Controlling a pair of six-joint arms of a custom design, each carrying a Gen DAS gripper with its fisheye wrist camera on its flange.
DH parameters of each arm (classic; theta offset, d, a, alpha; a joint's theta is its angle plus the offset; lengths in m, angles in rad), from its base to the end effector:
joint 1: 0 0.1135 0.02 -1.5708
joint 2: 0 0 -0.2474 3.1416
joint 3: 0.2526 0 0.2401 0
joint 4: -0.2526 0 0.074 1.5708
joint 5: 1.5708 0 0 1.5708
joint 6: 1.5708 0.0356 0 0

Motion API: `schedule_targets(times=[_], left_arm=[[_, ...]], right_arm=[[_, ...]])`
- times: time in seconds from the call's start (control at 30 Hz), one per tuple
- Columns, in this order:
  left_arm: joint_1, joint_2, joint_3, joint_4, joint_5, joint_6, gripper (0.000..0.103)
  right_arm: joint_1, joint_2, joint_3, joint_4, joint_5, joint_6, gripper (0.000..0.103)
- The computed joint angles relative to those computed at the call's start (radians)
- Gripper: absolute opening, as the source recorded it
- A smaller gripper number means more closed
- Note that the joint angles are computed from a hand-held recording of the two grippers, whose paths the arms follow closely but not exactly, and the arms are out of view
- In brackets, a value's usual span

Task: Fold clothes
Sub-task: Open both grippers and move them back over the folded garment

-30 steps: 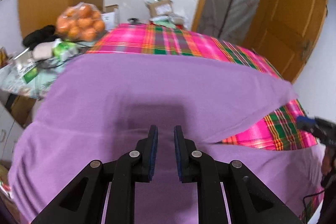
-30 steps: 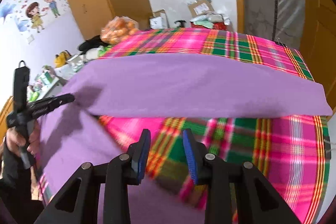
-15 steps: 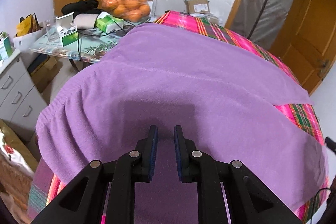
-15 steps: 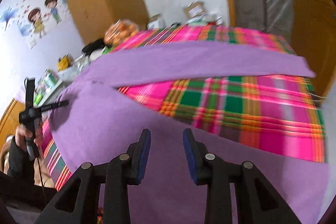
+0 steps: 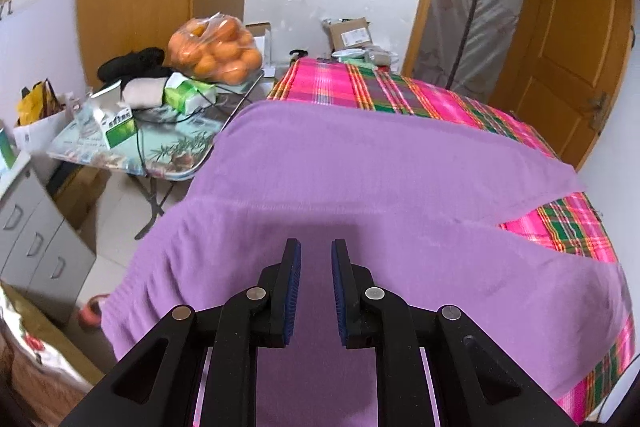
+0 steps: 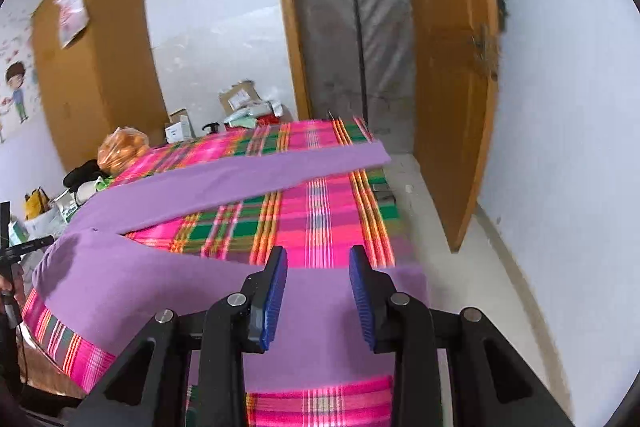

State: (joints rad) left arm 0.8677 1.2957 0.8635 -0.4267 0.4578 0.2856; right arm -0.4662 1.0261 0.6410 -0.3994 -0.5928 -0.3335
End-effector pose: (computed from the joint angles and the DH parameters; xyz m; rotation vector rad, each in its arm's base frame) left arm 0.1790 0.1868 0.2285 -0.4709 2.2691 0.0171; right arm 0.1903 -0.0735 0.2202 -0.1317 2.2053 0.2627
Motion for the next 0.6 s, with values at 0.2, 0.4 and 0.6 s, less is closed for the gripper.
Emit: schedule_targets(times=[0.2, 0.4, 0.6], left_arm=[[-0.122, -0.005, -0.053, 0.048, -0.04, -0.065, 0.016], [-0.358, -0.129, -0.21, 0.081, -0.107, -0.111, 0.016], [-0.492, -0.184, -0.284, 0.105, -0.183, -0.128, 0.017]], right_arm=[[0.249, 0.135, -0.123, 0.154, 0.056, 0.117, 0.034], [0.502, 0.191, -0.157, 0.274, 0.171, 0.151, 0.034], [0.538, 0.204, -0.194, 0.299, 0.221, 0.047, 0.03]])
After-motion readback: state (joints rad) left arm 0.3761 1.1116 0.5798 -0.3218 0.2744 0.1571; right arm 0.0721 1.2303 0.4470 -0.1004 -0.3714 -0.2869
